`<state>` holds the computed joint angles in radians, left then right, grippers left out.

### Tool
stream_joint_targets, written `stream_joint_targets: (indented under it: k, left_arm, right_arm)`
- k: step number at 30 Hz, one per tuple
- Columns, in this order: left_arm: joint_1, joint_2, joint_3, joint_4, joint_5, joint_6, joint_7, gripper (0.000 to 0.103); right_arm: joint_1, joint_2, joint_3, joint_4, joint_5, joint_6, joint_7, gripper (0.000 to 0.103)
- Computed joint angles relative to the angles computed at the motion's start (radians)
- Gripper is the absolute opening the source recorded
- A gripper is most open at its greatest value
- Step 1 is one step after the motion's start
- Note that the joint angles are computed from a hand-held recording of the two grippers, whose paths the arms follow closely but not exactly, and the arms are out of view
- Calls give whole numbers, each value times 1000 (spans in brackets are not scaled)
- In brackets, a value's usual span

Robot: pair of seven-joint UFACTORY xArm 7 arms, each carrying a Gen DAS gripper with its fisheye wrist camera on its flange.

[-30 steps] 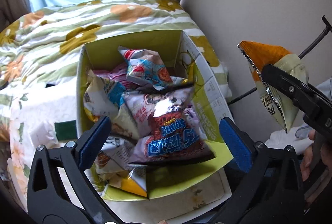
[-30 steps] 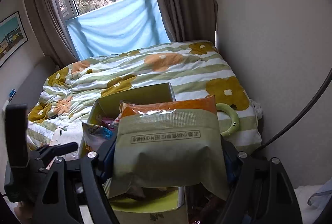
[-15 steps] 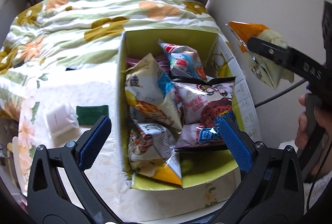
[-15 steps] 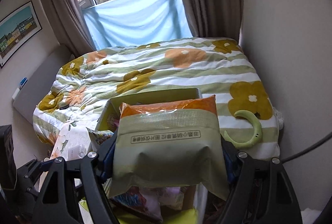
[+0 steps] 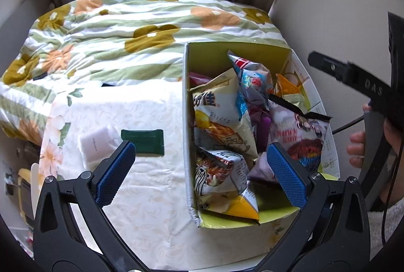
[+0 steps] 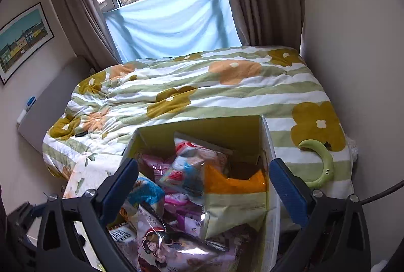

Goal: Organize snacks
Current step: 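Withdraw both open tools from the box toward the two remaining packets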

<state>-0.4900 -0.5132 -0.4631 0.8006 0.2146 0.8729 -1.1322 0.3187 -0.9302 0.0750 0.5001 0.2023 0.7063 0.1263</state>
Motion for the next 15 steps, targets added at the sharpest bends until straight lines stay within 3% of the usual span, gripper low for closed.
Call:
stream_joint_targets:
  k: [9, 15]
  left_arm:
    - [-5, -66, -10, -24, -5, 6, -1, 103]
    - [1, -133, -39, 0, 7, 85, 4, 103]
  right_arm:
    - [11, -98, 4, 7, -2, 101, 0, 103]
    - [29, -150, 41, 53, -3, 167, 7, 103]
